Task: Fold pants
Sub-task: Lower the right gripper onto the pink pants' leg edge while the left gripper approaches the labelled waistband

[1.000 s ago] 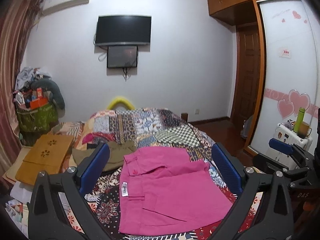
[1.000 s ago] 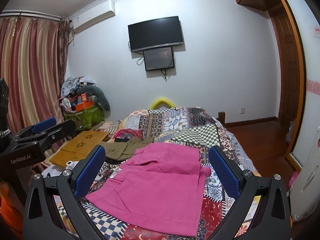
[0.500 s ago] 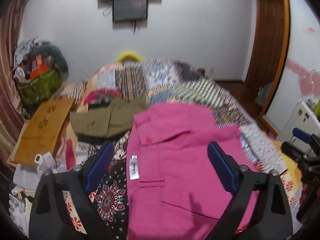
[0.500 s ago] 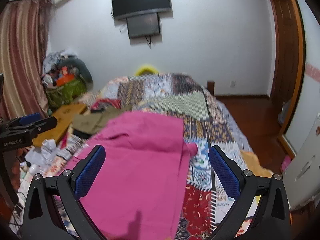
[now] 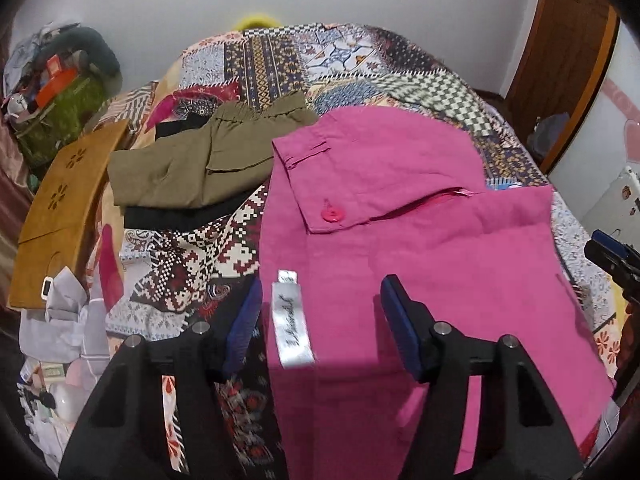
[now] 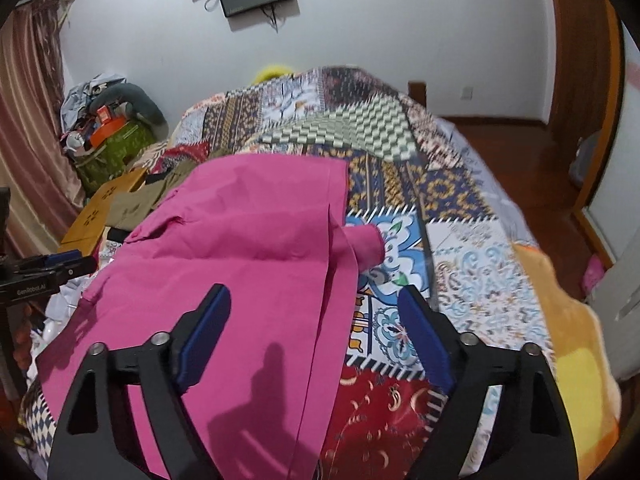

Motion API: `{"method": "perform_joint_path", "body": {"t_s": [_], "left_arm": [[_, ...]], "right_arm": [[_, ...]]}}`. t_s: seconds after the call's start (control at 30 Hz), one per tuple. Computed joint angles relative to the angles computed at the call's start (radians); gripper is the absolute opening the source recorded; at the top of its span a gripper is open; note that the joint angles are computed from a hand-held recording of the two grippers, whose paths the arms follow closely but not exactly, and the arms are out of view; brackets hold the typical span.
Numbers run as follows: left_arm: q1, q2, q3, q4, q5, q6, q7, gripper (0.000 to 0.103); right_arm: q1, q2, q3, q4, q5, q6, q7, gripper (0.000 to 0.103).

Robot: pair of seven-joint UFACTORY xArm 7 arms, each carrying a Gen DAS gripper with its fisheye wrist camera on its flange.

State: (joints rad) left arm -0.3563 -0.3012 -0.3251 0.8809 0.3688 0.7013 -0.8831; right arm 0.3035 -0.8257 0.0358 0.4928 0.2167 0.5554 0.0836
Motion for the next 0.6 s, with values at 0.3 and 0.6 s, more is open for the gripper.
{"method": "perform_joint_path", "body": {"t_s": [0.3, 0.6], "left_arm": [[-0.014, 0.113, 0.076, 0.069, -0.11, -0.031, 0.182, 0.051], [-0.028, 0.188, 0.117, 0.102, -0.295, -0.06, 0.34, 0.033]], "right_arm": [[0.072, 0.166, -0.091, 0.062, 0.106, -0.005, -0.137, 0.059], [0.087, 0.291, -0.106, 0.139, 0.227, 0.017, -0.288, 0.046]]}}
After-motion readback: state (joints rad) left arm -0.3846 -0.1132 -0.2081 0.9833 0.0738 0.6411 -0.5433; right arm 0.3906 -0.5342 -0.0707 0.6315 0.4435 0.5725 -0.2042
